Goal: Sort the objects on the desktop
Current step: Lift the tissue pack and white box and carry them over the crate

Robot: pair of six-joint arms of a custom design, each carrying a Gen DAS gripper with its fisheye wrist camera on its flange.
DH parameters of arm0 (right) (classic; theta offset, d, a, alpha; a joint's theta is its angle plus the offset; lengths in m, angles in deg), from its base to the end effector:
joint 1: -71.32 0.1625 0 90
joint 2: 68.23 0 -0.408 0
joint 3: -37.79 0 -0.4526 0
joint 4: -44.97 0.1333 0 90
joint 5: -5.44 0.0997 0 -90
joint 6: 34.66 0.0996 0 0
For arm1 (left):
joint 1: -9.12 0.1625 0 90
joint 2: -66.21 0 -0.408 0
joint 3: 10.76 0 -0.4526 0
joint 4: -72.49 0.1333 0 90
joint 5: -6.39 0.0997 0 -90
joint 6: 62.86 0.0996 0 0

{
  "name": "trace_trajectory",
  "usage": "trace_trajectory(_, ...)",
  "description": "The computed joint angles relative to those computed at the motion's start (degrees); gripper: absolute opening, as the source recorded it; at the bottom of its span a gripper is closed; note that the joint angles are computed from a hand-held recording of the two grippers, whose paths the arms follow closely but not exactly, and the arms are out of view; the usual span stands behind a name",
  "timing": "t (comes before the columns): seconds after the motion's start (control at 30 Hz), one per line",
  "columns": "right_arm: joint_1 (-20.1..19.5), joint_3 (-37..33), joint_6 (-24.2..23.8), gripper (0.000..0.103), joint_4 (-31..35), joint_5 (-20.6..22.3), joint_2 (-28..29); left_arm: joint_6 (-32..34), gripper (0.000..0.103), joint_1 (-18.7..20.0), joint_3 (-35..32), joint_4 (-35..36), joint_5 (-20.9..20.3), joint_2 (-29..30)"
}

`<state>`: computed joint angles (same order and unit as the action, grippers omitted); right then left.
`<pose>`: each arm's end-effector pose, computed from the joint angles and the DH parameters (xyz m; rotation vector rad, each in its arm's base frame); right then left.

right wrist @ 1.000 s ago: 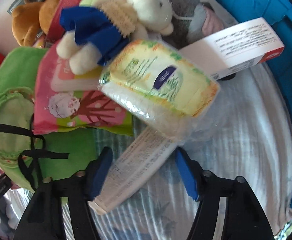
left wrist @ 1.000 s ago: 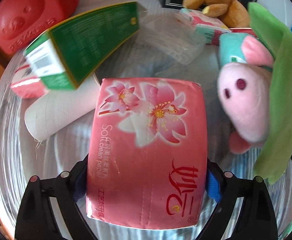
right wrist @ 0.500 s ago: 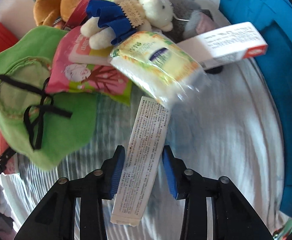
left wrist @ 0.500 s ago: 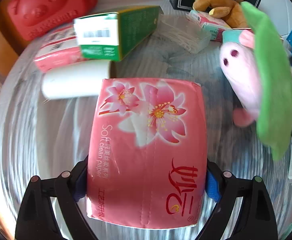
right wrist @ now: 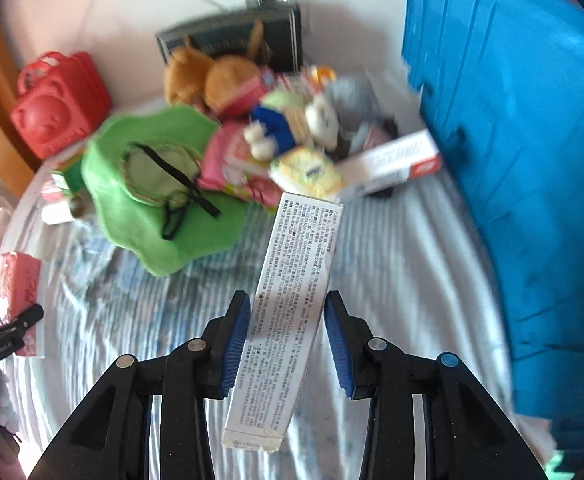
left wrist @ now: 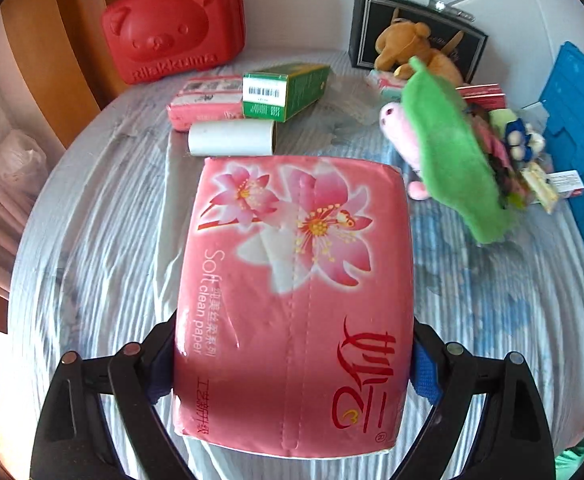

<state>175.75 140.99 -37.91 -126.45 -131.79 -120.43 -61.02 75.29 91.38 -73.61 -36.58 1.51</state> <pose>0.2215 -0.6195 0.1253 0.0825 -2.2924 0.7134 -0.0740 -0.6778 0.2238 0.3559 2.3134 -0.5703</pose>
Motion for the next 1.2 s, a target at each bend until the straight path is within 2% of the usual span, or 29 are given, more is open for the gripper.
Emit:
trace_trajectory(0.07,1.25,0.00,-2.48,0.038,-2.40,0.09,-1.13,0.52,0.091,-1.90,3.22,-2.30,1.02,-2.24)
trace_trajectory(0.17,3.28,2.98,-6.58,0.038,-9.27,0.67,-3.54,3.99,0.091,-3.22,4.41,-7.19,1.79,-3.12)
trace_trajectory(0.3,5.43,6.68,-12.27,0.038,-17.26,2.58,-7.66,6.19,0.091,-7.17,7.37,-13.15,2.84,-4.77)
trace_trajectory(0.6,8.80,13.17,-23.69,0.038,-30.40,4.15,-18.27,7.44,0.091,-16.59,10.74,-23.21,0.43,-4.31)
trace_trajectory(0.9,7.44,17.30,-34.28,0.038,-35.50,8.06,-30.45,6.64,0.091,-27.95,8.29,-30.43,-1.54,3.18)
trace_trajectory(1.03,5.15,18.73,-37.76,0.038,-35.25,10.45,-36.79,6.17,0.091,-32.64,4.43,-32.56,-2.35,8.60)
trace_trajectory(1.2,1.43,18.82,-43.46,0.038,-36.92,11.91,-41.78,4.91,0.091,-37.01,-1.83,-32.13,-3.81,15.72)
